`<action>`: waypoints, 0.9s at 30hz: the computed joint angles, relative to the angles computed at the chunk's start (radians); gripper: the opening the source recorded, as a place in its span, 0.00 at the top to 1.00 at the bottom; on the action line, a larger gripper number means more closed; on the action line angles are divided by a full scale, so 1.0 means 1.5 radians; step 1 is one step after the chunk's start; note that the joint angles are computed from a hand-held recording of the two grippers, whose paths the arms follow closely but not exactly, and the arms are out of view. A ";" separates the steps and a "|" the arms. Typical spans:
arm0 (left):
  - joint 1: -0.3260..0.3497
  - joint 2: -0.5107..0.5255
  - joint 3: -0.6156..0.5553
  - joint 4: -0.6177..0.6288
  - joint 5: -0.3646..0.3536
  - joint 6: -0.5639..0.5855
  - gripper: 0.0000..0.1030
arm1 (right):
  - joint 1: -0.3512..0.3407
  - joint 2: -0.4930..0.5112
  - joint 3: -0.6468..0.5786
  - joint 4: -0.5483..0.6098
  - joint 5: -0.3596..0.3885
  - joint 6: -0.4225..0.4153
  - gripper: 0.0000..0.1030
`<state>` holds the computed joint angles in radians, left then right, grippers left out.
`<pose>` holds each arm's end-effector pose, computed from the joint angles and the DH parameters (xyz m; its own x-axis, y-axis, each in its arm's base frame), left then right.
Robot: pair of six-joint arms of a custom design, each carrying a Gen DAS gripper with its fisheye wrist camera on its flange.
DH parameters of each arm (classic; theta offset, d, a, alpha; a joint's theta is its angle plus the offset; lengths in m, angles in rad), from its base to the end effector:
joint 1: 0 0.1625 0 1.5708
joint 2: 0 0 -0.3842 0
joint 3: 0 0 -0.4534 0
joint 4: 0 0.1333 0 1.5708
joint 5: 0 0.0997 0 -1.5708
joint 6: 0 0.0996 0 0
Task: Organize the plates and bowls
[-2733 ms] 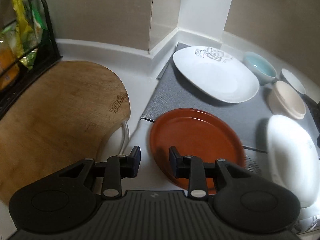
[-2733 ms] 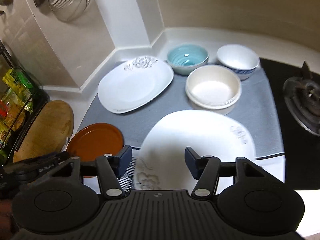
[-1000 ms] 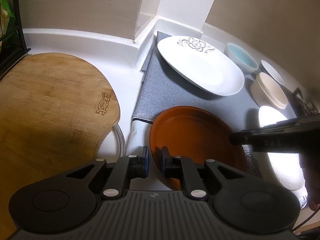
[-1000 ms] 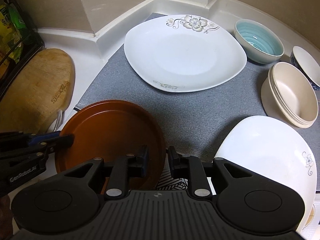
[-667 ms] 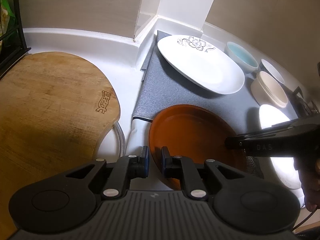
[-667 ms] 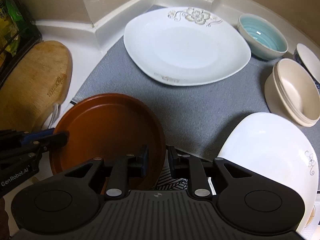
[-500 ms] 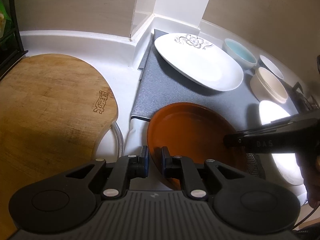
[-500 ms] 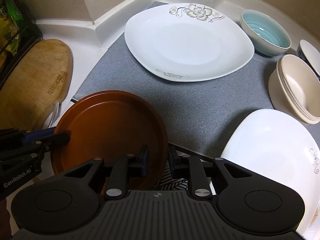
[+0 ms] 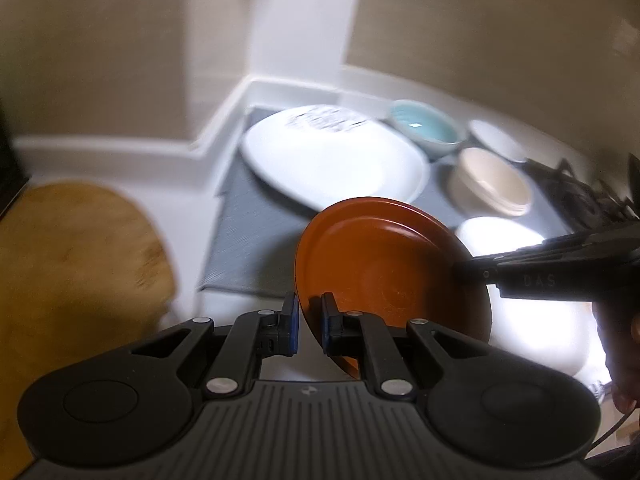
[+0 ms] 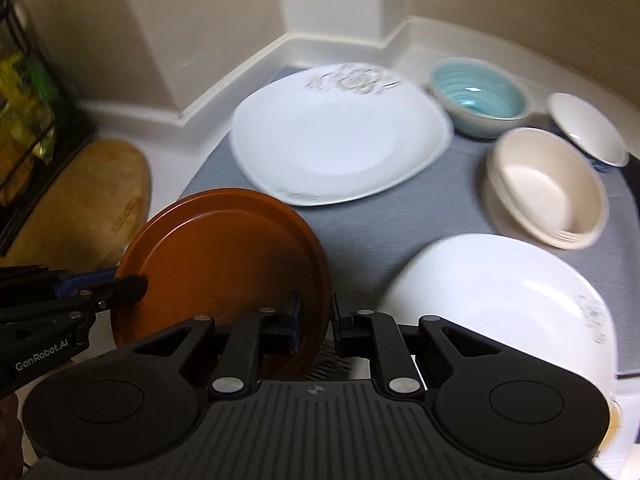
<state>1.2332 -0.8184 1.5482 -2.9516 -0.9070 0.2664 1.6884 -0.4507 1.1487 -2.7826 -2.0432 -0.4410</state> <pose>-0.0572 -0.7508 0.1387 -0.7669 0.1094 -0.6323 0.4824 0.7482 -0.4556 0.1840 -0.8076 0.0102 -0.7798 -0.2628 0.5682 -0.4811 0.8323 -0.2753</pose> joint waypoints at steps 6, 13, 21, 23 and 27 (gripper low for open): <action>-0.027 0.054 -0.047 0.026 -0.031 0.021 0.89 | -0.031 -0.094 0.112 -0.084 0.003 0.003 0.84; -0.045 0.132 -0.130 0.109 -0.044 0.007 0.89 | -0.072 -0.169 0.190 -0.106 -0.015 0.025 0.84; -0.057 0.191 -0.192 0.194 0.000 -0.044 0.89 | -0.097 -0.189 0.202 -0.074 -0.037 0.025 0.84; -0.058 0.197 -0.198 0.203 0.008 -0.052 0.89 | -0.100 -0.193 0.205 -0.068 -0.034 0.020 0.84; -0.059 0.201 -0.199 0.212 0.018 -0.067 0.89 | -0.104 -0.198 0.206 -0.055 -0.030 0.009 0.84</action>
